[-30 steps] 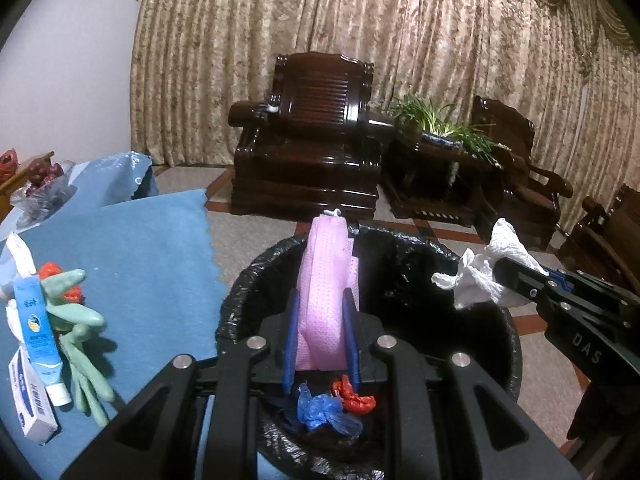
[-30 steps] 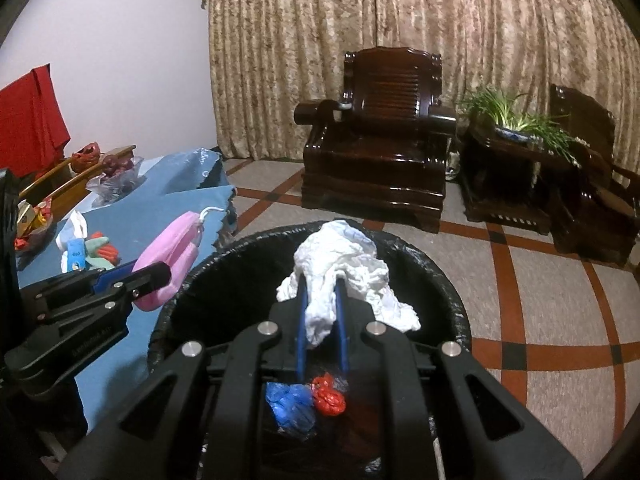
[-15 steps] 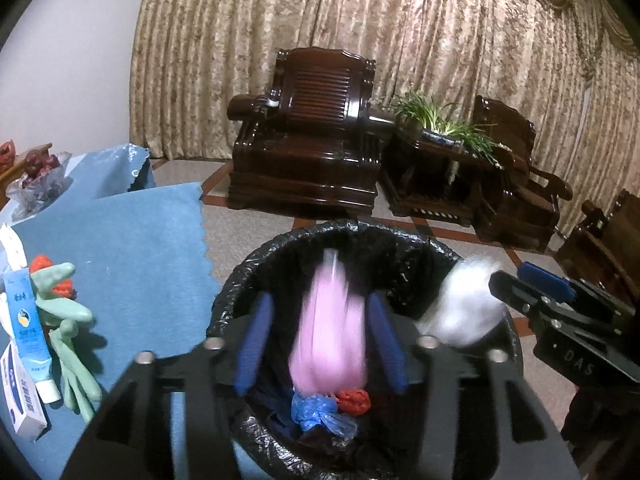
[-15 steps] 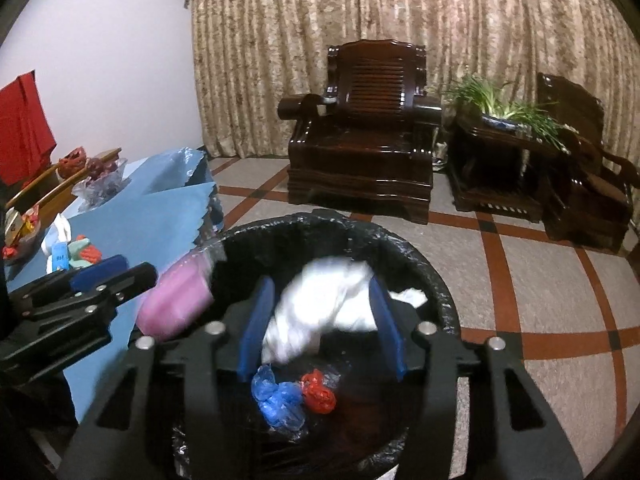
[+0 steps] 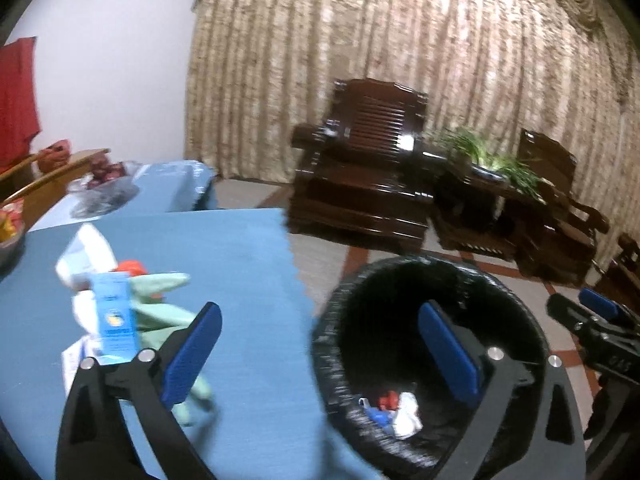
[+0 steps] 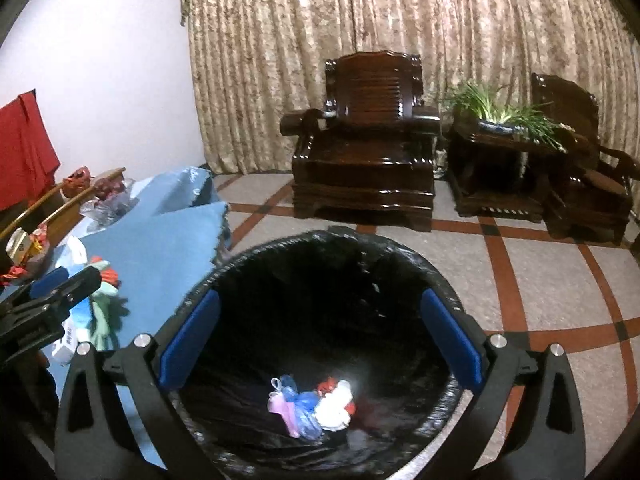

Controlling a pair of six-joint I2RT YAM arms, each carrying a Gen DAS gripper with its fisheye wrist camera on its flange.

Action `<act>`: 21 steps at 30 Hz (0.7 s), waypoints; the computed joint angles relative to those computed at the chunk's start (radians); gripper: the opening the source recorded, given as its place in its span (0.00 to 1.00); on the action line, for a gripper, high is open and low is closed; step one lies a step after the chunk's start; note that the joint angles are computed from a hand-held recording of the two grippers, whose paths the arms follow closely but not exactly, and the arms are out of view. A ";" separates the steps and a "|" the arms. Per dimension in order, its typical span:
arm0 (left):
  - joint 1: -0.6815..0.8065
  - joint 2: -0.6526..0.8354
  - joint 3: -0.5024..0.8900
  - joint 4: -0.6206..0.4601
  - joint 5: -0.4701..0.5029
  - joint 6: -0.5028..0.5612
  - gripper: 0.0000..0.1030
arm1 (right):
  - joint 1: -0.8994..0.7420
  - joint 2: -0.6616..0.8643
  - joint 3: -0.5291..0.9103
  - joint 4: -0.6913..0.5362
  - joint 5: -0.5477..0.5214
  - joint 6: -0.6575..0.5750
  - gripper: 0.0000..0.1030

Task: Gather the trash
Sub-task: 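Return to the table and grasp the white-blue box with the left tool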

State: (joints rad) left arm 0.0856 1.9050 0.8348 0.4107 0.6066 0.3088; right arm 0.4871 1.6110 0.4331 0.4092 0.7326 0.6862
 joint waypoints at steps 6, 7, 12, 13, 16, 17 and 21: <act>0.135 -0.004 0.030 -0.025 -0.004 0.025 0.94 | 0.056 0.055 0.091 -0.006 -0.005 -0.016 0.95; 0.154 -0.001 0.034 -0.024 -0.005 0.029 0.94 | 0.067 0.077 0.115 -0.005 -0.010 -0.024 0.95; 0.255 0.024 0.059 -0.033 -0.009 0.062 0.94 | 0.103 0.163 0.220 -0.013 -0.037 -0.053 0.95; 0.278 0.036 0.073 -0.038 -0.009 0.069 0.94 | 0.111 0.181 0.240 -0.014 -0.042 -0.059 0.95; 0.331 0.069 0.106 -0.045 -0.011 0.086 0.94 | 0.138 0.241 0.316 -0.020 -0.053 -0.081 0.95; 0.345 0.080 0.117 -0.050 -0.012 0.091 0.94 | 0.145 0.260 0.340 -0.021 -0.059 -0.089 0.95; 0.392 0.113 0.154 -0.065 -0.016 0.104 0.94 | 0.168 0.353 0.448 -0.022 -0.090 -0.133 0.95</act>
State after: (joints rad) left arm 0.4774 2.0179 0.9887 0.3455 0.5906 0.4123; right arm 0.6553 1.9641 0.8809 0.3872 0.6427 0.5535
